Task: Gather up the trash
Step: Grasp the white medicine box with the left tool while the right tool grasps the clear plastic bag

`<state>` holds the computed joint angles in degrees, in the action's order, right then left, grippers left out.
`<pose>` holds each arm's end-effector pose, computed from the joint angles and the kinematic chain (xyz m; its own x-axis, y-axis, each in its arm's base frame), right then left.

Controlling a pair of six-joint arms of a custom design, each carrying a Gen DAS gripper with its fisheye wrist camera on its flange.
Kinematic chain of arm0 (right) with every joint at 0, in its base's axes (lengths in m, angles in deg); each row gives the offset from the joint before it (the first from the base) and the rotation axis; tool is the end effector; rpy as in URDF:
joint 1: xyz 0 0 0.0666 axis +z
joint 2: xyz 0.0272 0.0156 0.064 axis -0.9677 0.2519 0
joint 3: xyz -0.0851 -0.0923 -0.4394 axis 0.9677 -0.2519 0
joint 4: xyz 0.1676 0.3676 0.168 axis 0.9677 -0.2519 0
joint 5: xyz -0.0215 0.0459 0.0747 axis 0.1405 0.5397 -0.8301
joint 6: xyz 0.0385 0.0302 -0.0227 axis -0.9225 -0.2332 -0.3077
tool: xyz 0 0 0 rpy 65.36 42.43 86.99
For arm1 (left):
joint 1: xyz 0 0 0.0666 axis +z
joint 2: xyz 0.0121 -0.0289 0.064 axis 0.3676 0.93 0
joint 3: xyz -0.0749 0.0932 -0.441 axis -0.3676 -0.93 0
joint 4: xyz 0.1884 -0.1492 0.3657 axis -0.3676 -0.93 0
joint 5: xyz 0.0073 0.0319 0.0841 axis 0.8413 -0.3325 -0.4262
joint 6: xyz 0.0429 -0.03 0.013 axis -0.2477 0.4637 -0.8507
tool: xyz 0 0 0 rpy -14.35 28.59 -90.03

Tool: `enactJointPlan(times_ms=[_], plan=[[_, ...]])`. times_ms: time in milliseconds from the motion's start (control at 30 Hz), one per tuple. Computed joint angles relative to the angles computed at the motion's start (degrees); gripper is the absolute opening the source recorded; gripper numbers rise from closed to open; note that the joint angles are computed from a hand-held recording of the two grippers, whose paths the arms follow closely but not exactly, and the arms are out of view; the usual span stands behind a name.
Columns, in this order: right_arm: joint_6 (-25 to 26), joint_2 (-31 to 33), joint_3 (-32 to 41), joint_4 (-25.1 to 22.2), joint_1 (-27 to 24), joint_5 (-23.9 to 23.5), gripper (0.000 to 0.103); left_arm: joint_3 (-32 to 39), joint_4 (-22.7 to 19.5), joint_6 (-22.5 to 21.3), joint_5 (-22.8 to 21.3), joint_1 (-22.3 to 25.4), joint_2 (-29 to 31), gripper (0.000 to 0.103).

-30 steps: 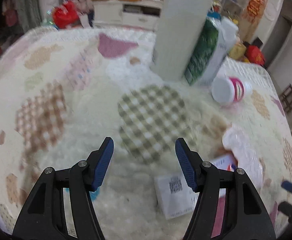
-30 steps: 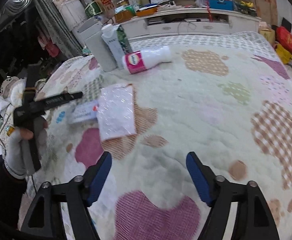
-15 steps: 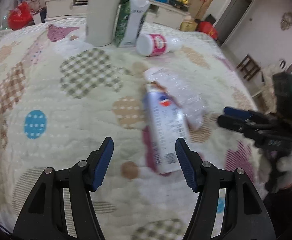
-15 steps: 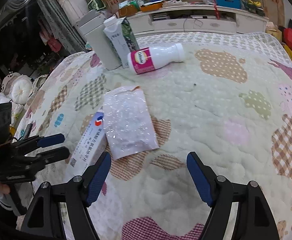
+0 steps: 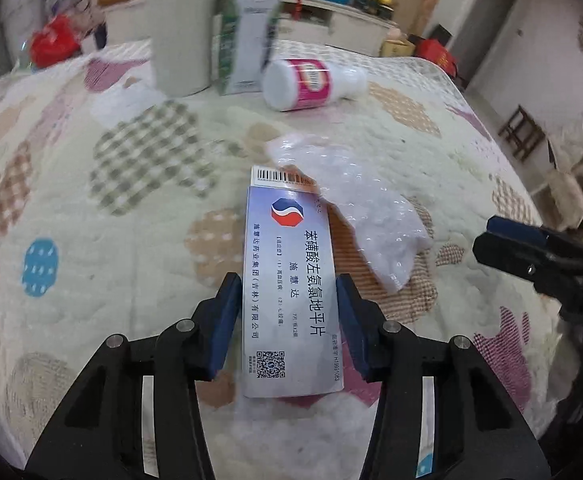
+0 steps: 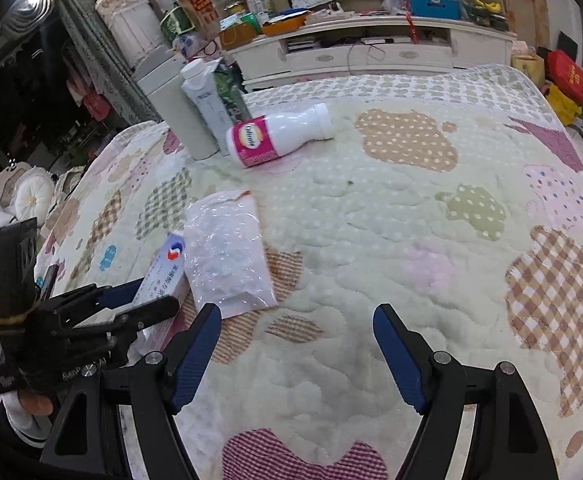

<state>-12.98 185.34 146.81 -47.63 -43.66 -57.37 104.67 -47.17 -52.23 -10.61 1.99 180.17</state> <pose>0.5578 0.3452 0.3544 -0.8459 0.0386 -0.5319 -0.1475 0.9415 0.3030 0.5600 -0.2057 0.3476 -0.8480 0.1546 -0.5070 0.2954 0.9320 -0.2098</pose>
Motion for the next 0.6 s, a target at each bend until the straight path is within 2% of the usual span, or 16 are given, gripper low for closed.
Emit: enactJointPlan(times_ms=[167,267,400,500,533,567,600], plan=[[1.55,3.07,3.86,0.36,1.27,-0.49,0.084,-3.48,1.05,0.22,-0.89,2.63,-3.08,0.046],[3.51,6.88,8.86,-2.41,2.22,0.51,0.084,-5.54,1.81,0.57,-1.43,3.53,-4.75,0.046],[9.62,13.13,17.72,-9.10,3.72,5.62,0.084,-7.08,3.15,0.70,-0.85,3.52,-5.85,0.046],[11.05,15.52,20.72,-11.03,3.79,6.91,0.086,-7.44,4.15,1.41,-0.27,3.20,-5.83,0.046],[11.20,15.53,20.65,-10.86,3.69,6.60,0.082,-7.64,4.58,1.57,-0.14,3.11,-5.91,0.046],[11.11,15.23,20.18,-10.36,3.64,6.48,0.064,-7.64,4.92,1.72,0.01,2.98,-5.84,0.046],[11.08,14.17,18.54,-8.47,3.58,6.71,0.067,-7.79,5.24,1.82,0.09,2.83,-6.00,0.046]])
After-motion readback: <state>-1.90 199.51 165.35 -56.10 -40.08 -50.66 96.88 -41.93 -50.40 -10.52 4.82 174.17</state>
